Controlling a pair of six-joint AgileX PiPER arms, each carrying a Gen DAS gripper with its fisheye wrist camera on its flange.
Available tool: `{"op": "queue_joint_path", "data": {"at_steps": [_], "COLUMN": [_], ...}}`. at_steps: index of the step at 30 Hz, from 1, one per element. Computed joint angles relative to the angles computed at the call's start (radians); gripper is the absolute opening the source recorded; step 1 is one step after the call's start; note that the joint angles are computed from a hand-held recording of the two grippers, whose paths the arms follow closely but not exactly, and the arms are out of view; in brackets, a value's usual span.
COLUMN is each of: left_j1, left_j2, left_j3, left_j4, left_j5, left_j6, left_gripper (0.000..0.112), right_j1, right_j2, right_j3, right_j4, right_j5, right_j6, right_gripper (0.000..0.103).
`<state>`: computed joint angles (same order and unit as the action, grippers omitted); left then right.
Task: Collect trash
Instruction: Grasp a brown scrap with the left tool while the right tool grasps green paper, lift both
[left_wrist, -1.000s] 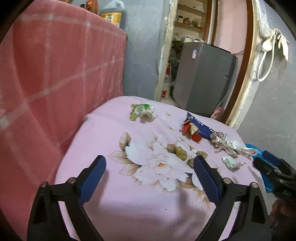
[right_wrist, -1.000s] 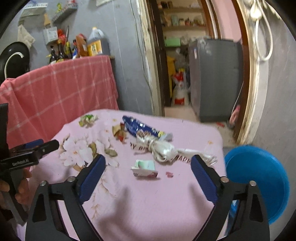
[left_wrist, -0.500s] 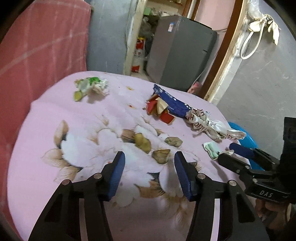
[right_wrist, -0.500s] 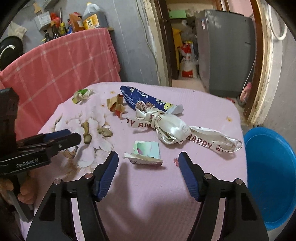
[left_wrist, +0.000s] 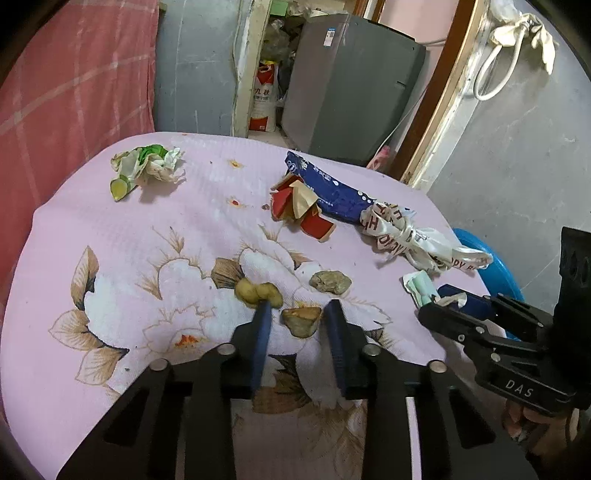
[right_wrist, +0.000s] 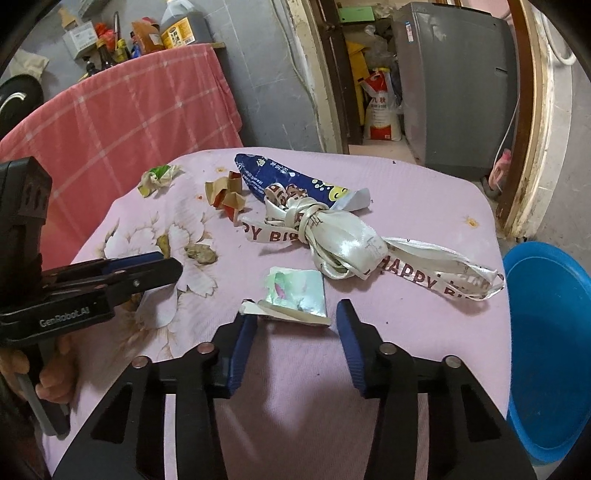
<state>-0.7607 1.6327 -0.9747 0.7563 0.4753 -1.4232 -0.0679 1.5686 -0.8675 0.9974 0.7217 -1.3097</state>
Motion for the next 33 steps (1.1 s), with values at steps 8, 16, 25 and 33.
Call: {"op": "queue_joint_path", "data": {"at_steps": [8, 16, 25, 33], "left_j1": [-0.015, -0.119, -0.280, -0.372], "left_j2": [-0.024, -0.074, -0.035, 0.114], "left_j3": [0.017, 0.033, -0.120, -0.379], "left_j4": [-0.006, 0.202, 0.442, 0.608], "left_j5": [0.011, 0.069, 0.259, 0.346], "left_j6": [-0.028, -0.290, -0.489, -0.553], "left_gripper": [0.017, 0.017, 0.017, 0.017], "right_j1": [-0.009, -0.090, -0.318, -0.588], "right_j2": [-0.011, -0.136, -0.305, -0.349], "right_j3": [0.016, 0.120, 0.167, 0.104], "right_j4": [0.033, 0.192, 0.364, 0.461], "right_j5": [0.006, 0.043, 0.188, 0.330], "right_j6": [-0.035, -0.235, -0.419, -0.513], "right_gripper": [0.036, 0.036, 0.036, 0.036]}}
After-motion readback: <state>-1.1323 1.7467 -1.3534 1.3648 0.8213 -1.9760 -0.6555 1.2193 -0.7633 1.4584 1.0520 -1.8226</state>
